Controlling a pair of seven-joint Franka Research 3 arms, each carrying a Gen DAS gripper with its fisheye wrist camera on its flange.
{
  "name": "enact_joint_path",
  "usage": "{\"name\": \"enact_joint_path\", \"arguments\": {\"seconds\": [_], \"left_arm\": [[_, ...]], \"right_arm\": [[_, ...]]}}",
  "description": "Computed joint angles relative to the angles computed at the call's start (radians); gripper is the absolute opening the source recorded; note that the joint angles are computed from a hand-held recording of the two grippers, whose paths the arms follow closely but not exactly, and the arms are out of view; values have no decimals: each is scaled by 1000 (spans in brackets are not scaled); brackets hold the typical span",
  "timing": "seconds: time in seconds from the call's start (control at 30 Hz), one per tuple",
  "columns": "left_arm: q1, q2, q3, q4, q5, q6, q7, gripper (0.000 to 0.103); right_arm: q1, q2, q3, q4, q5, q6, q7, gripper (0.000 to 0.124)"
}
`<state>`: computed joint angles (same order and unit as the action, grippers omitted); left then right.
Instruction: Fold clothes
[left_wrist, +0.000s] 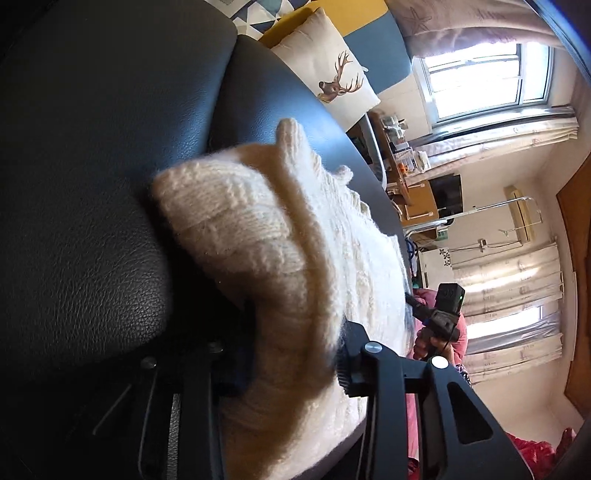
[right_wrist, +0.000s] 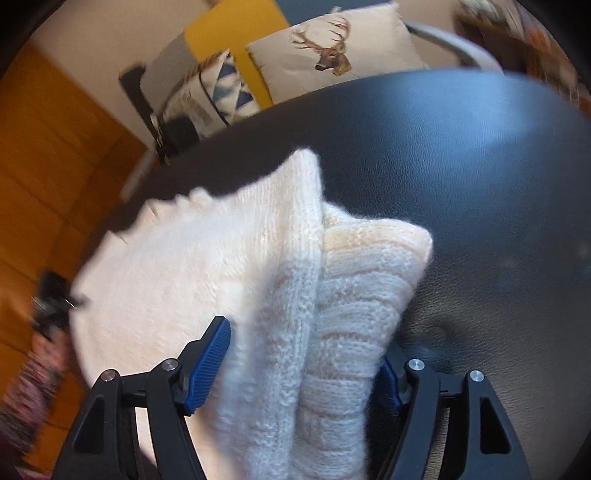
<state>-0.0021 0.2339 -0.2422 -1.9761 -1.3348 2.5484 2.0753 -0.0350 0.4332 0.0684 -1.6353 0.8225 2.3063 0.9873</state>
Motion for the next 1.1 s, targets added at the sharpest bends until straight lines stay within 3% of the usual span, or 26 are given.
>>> {"name": "enact_joint_path", "arguments": {"seconds": [0.07,0.13,0.2,0.33,0.4,0.47,0.53,0.6,0.67,0.77,0.93,1.1], "left_arm": [[4,15,0,14,-8,-13,-18,38],[17,23,1,20,-22,-42,-37,38],[30,29,4,24,-37,-75,-56,38],[40,48,8,46,-30,-107,-123,41],[31,53,5,61,-2,-90,-152,48],[13,50,3,68,65,-52,-171,48],[-5,47,0,72,150,-12,-195,47],[-25,40,0,68,258,31,-249,36],[-32,34,-8,60,327,62,-284,33],[-54,21,-10,41,457,122,-368,29],[-118,8,15,6,782,228,-587,26],[-96,0,-17,-36,879,309,-661,26]], "right_arm": [[-68,44,28,57,127,-121,9,70],[-98,91,32,114,170,-212,49,70],[-103,112,29,147,165,-248,56,68],[-76,128,11,192,76,-267,94,52],[-77,140,10,212,48,-292,105,43],[-83,150,12,224,32,-320,105,30],[-82,137,9,204,22,-311,100,29],[-87,119,5,173,22,-301,89,25],[-78,109,1,160,11,-282,79,23],[-43,78,-15,132,-50,-231,83,21],[34,3,-41,42,-185,-89,95,20],[58,-34,-40,-27,-223,26,101,20]]}}
